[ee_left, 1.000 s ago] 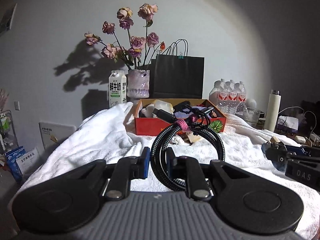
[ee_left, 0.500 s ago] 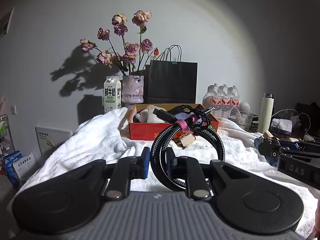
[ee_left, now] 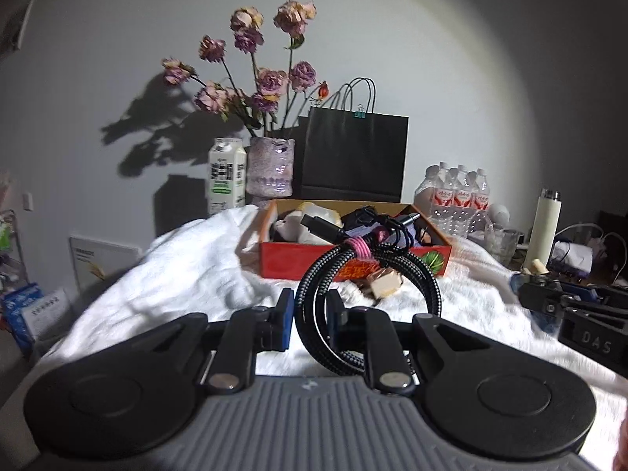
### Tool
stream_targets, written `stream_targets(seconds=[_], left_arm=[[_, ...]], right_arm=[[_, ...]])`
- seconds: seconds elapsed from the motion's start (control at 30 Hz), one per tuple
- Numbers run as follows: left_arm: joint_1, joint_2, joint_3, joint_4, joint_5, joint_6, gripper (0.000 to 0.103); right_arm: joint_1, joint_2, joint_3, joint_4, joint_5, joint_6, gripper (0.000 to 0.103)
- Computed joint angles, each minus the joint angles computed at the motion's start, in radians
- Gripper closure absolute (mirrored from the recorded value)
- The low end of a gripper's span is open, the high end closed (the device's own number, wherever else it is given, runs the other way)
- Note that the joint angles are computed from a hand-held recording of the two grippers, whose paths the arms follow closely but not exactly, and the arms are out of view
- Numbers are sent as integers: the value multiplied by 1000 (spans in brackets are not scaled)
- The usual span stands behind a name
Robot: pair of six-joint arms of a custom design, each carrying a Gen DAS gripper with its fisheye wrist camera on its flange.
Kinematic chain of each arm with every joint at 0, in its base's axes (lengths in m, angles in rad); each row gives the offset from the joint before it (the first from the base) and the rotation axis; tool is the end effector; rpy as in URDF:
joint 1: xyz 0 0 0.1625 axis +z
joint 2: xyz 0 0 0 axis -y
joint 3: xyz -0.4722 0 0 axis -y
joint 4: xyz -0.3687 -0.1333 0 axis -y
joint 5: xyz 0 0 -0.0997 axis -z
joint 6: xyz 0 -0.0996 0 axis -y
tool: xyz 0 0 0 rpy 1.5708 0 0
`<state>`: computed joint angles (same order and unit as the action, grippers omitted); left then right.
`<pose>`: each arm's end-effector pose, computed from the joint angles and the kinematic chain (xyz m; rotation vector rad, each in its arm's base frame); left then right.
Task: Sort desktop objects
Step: 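Lift the black cable and blue snack packet and carry them toward the shoebox, then lower the cable and snack packet into the shoebox and open both grippers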
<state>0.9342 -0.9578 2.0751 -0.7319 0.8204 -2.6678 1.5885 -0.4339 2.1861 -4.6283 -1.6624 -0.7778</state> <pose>-0.1136 -0.4921 0.0975 0.6305 2.0680 -1.4696 0.1327 -0.4815 0.0686 0.7637 -2.0123 1.4904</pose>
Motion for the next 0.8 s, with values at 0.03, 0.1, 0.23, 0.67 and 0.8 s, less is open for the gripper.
stream_targets(seconds=[0.03,0.1,0.23,0.67,0.8], left_arm=[[13,6,-31,30,21,-3,86],[33,25,-89,64,49,17,86],[72,76,-213,128,75,50,85],[167,355,-890,608,111,-3,85],[198,507,-1222,886,95,-89,85]], right_arm=[[1,-12,-21,38,7,6,79],[5,-30,-71,105,17,15,79],[11,-49,-184,222,32,31,79],[24,-1,-660,693,-41,82,79],[33,42,-842,866,-119,74,79]])
